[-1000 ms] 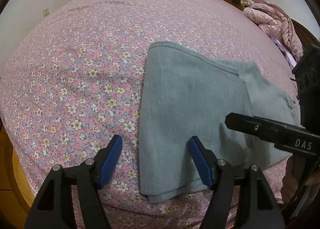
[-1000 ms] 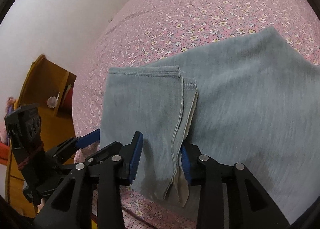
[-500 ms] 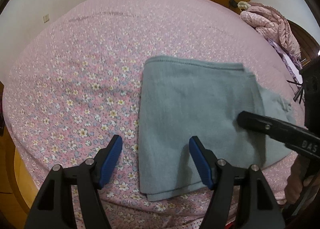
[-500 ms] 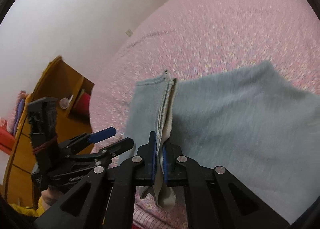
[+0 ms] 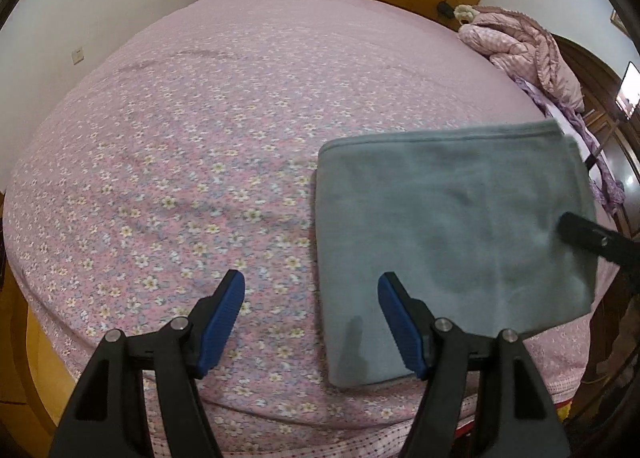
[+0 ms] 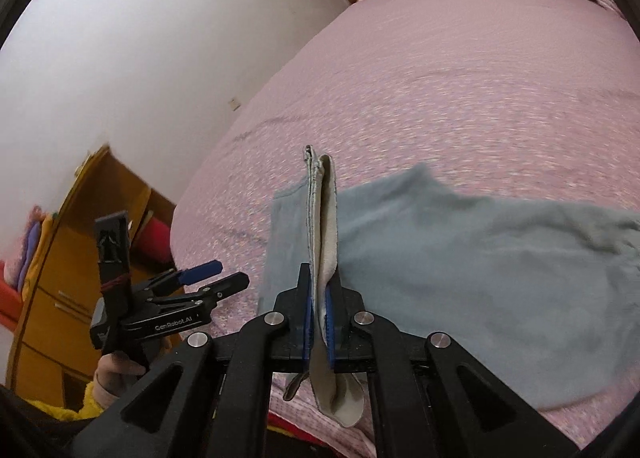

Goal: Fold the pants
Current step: 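Lift the edge with the right gripper, fold the pants over, then open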

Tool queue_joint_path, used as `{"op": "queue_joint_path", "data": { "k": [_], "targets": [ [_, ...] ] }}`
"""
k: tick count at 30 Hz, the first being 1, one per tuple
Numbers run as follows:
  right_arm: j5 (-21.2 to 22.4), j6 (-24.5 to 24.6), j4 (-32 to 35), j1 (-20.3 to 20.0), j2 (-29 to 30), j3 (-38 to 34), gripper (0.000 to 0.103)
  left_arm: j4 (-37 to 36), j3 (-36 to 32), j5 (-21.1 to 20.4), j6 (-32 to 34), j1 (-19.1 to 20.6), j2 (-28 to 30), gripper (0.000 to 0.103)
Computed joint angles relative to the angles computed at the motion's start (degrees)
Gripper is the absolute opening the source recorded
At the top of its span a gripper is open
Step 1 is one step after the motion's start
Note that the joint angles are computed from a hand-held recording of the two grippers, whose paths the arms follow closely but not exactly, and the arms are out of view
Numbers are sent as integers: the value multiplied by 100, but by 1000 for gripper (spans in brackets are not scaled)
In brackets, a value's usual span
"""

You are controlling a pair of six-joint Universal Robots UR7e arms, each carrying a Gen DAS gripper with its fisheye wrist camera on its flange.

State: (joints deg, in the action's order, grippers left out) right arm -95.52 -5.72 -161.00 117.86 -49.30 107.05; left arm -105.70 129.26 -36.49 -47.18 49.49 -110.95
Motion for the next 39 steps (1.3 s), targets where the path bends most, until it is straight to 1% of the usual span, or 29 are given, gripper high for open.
{"op": "queue_joint_path", "data": {
  "k": [3, 9, 12, 14, 17, 21, 25, 28, 31, 32, 36, 38, 39],
  "targets": [
    [-69, 186, -54, -76, -243, 132, 6, -331, -39, -179, 219, 60, 170, 73],
    [-602, 329, -213, -147, -593, 303, 6, -873, -148, -392, 708, 90, 567, 73],
    [-718, 431, -281, -213, -784, 433, 6, -1118, -224, -476, 978, 51, 803, 73],
    [-762, 458, -325, -231, -963, 567, 6, -1214, -252, -486, 1116, 11, 927, 73],
    [-960, 481, -445, -265, -1145, 690, 6, -1372, -300, -542, 1293, -23, 1150, 73],
    [-1166, 623, -559, -427, -1352, 811, 6, -1524, -362, -618, 1521, -36, 1424, 73],
    [-1550, 663, -703, -514, -1366, 867, 6, -1667, -396, -651, 1713, -63, 1647, 73],
    [-1647, 677, -698, -651, -1314, 901, 6, -1762, -460, -678, 1859, -36, 1828, 73],
    [-2123, 609, -772, -720, -1074, 814, 6, -1913, -516, -704, 2069, -7, 2031, 73],
    [-2212, 599, -815, -750, -999, 794, 6, -1973, -543, -704, 2150, 3, 2117, 73],
    [-2343, 618, -762, -916, -814, 724, 7, -2221, -611, -678, 2484, 36, 2404, 73],
    [-2478, 577, -754, -985, -711, 697, 10, -2355, -661, -677, 2631, 103, 2558, 73],
    [-2462, 560, -740, -1029, -687, 690, 10, -2417, -706, -672, 2679, 159, 2661, 73]
  ]
}}
